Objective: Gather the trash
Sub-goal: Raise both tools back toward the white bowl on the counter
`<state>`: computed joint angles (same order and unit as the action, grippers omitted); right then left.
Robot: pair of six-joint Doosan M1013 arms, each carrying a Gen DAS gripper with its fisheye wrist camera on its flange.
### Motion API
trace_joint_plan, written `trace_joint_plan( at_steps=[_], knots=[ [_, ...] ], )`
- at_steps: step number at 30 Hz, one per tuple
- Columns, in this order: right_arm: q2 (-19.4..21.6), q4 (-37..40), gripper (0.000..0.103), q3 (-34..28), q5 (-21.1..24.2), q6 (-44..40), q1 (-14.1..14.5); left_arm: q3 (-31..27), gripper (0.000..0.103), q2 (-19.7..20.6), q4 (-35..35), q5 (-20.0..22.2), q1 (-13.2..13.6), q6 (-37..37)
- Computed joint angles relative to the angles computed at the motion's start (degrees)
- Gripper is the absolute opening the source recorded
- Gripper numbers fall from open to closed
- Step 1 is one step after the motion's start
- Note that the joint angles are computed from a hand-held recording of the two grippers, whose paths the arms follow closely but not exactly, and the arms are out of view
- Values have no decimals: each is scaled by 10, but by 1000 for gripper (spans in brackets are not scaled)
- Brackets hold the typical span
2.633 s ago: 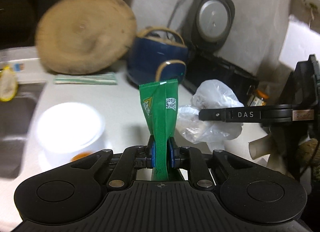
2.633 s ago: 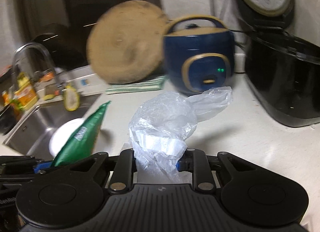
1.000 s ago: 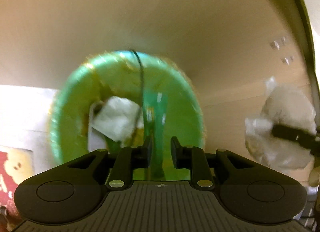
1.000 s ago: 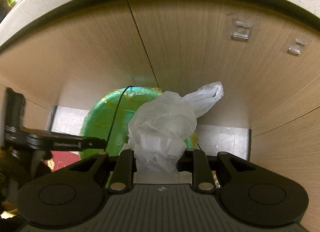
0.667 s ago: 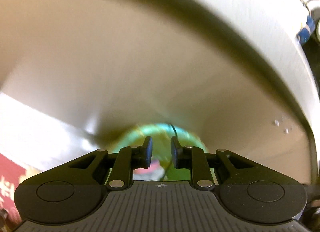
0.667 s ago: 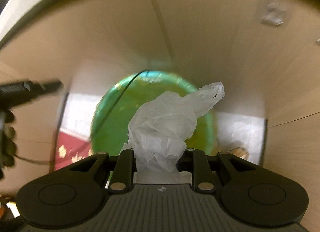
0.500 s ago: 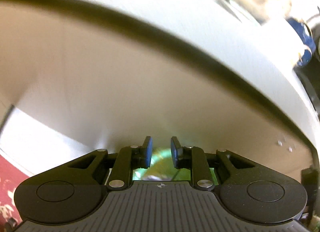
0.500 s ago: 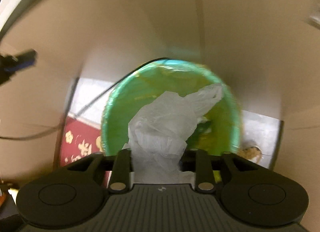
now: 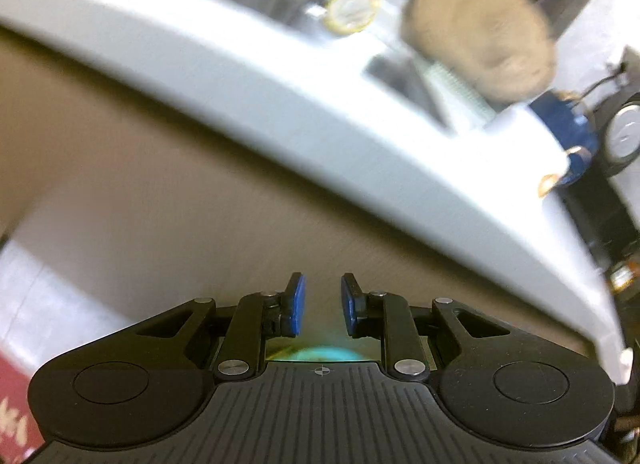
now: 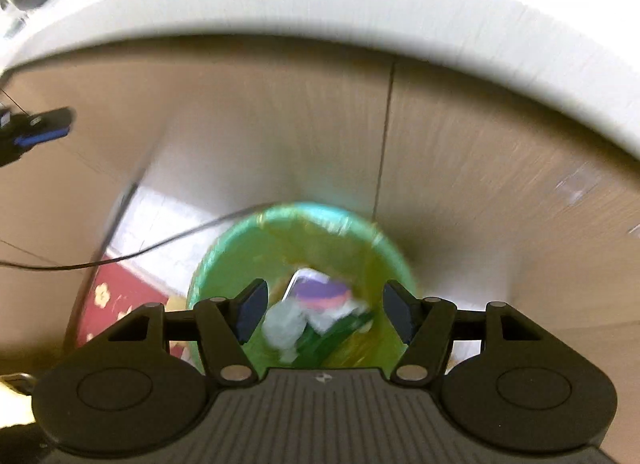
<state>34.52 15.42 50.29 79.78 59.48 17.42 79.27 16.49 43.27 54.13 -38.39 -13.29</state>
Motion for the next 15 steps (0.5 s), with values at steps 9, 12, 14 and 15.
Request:
trace_joint_plan(
  at_steps=[9,12,14,15],
  knots=[
    [-27,50,78,-43,-178,-16,-17,-165,23,79,-18,-63,53,143],
    [-2,-5,79,-88,-234,41,-11,-231,23,118,-41,-44,69,175],
    [34,-40,79,-149,-229,95,-9,-277,23,145,-65,-24,80,193],
    [55,-46,79,-188,-210,114,-12,-307,23,162,-85,-19,87,206]
  ],
)
